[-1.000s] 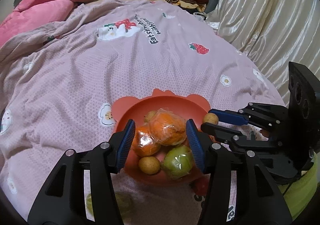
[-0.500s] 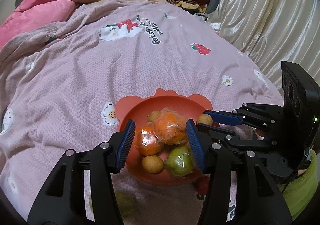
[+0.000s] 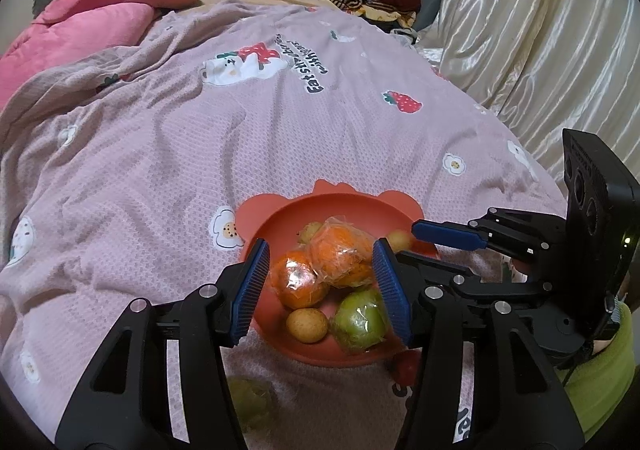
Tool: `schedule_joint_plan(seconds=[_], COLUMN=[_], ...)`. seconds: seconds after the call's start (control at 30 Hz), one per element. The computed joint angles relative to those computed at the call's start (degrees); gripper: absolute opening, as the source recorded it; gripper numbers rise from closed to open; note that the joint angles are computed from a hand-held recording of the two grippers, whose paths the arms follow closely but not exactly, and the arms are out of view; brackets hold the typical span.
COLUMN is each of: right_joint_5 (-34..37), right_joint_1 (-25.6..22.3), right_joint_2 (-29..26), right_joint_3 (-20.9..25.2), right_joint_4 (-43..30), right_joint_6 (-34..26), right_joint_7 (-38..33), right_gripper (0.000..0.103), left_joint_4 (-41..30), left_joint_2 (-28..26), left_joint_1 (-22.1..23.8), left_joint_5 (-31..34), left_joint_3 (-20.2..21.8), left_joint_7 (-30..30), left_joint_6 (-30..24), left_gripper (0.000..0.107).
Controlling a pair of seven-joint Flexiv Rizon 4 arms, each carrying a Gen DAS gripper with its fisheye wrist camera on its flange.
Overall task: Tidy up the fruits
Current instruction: 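Lower both fruits into the plate and open both grippers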
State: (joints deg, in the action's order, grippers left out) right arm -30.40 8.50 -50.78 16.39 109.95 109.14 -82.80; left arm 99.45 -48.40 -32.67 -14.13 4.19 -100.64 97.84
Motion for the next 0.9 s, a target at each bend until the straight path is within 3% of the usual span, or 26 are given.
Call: schedule_joint_plan(seconds=[0.3, 0.9], right_joint_5=[1.73, 5.21], right_joint_1=[1.71, 4.74], right_joint_2=[1.28, 4.41], right_joint_3=[-1.72, -5.1], right_joint_4=[1.83, 6.85], right_joint_6=[2.65, 8.64], right_joint_7=[-0.07, 1.44], right_gripper=[0.038, 0.072], left_joint_4=[0.94, 2.75], left_joint_2=[0.63, 2.02], left_joint_1=[-0.96, -4.0], left_joint_5=[-0.25, -1.32], left_joint_3=[1.14, 4.31], left_joint_7=[-0.73, -1.81], left_joint_6=[0.49, 1.39], left_gripper=[0.052, 0.071])
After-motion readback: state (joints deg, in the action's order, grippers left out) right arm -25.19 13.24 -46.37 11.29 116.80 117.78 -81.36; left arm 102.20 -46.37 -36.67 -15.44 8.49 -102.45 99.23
